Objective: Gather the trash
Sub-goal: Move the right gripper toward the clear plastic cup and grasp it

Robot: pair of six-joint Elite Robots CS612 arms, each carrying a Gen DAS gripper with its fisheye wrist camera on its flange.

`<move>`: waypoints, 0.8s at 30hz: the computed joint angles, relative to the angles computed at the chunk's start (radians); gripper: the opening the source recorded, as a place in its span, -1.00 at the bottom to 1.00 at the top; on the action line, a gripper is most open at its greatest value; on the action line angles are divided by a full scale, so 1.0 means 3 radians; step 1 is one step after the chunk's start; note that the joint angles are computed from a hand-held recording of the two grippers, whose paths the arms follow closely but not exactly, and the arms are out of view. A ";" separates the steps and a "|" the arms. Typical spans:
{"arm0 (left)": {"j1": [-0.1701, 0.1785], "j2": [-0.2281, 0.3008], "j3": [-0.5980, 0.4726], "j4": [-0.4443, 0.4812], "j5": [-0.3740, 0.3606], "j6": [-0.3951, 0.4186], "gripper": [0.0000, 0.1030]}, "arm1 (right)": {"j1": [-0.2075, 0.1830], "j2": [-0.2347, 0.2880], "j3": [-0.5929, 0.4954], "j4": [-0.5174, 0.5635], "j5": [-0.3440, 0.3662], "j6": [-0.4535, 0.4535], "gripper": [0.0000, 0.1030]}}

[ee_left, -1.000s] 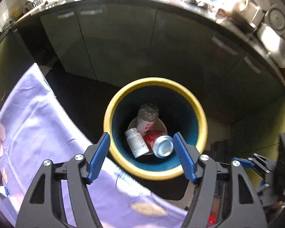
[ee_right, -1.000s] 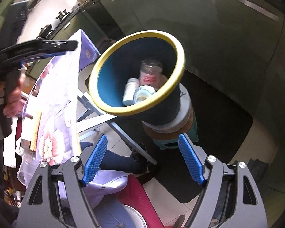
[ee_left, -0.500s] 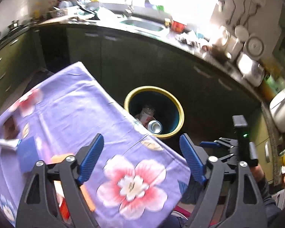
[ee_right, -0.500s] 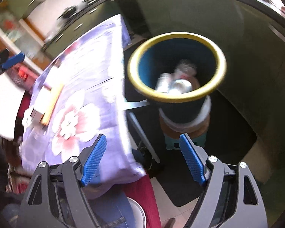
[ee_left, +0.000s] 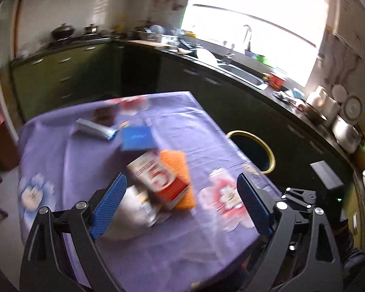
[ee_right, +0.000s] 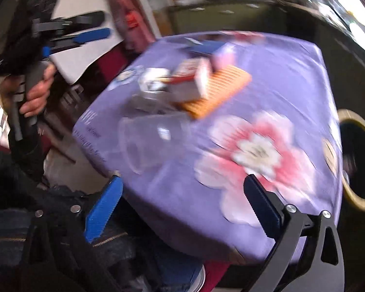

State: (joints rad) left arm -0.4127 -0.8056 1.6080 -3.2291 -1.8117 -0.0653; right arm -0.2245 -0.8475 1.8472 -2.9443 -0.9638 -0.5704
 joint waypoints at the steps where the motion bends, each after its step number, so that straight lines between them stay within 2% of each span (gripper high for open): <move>1: 0.0019 -0.0005 0.0039 -0.0030 0.0006 -0.0029 0.69 | 0.0035 0.0011 -0.0018 -0.0003 -0.0004 -0.0057 0.91; 5: 0.0101 0.0004 0.0132 -0.0127 -0.0080 -0.0242 0.69 | 0.0135 0.0096 -0.0138 0.0030 0.0056 -0.0151 0.91; 8: 0.0147 0.0021 0.0167 -0.0163 -0.0114 -0.0365 0.69 | 0.0208 0.0165 -0.0246 0.0027 -0.0093 -0.0142 0.91; 18: 0.0186 0.0061 0.0176 -0.0121 -0.0155 -0.0429 0.69 | 0.0272 0.0307 -0.0513 0.0406 -0.0129 -0.0394 0.89; 19: 0.0187 0.0064 0.0173 -0.0113 -0.0162 -0.0431 0.69 | 0.0270 0.0308 -0.0514 0.0414 -0.0112 -0.0391 0.83; 20: 0.0188 0.0066 0.0168 -0.0105 -0.0165 -0.0432 0.69 | 0.0269 0.0304 -0.0506 0.0406 -0.0101 -0.0383 0.59; 24: 0.0181 0.0073 0.0152 -0.0069 -0.0174 -0.0399 0.69 | 0.0243 0.0275 -0.0450 0.0268 -0.0072 -0.0268 0.60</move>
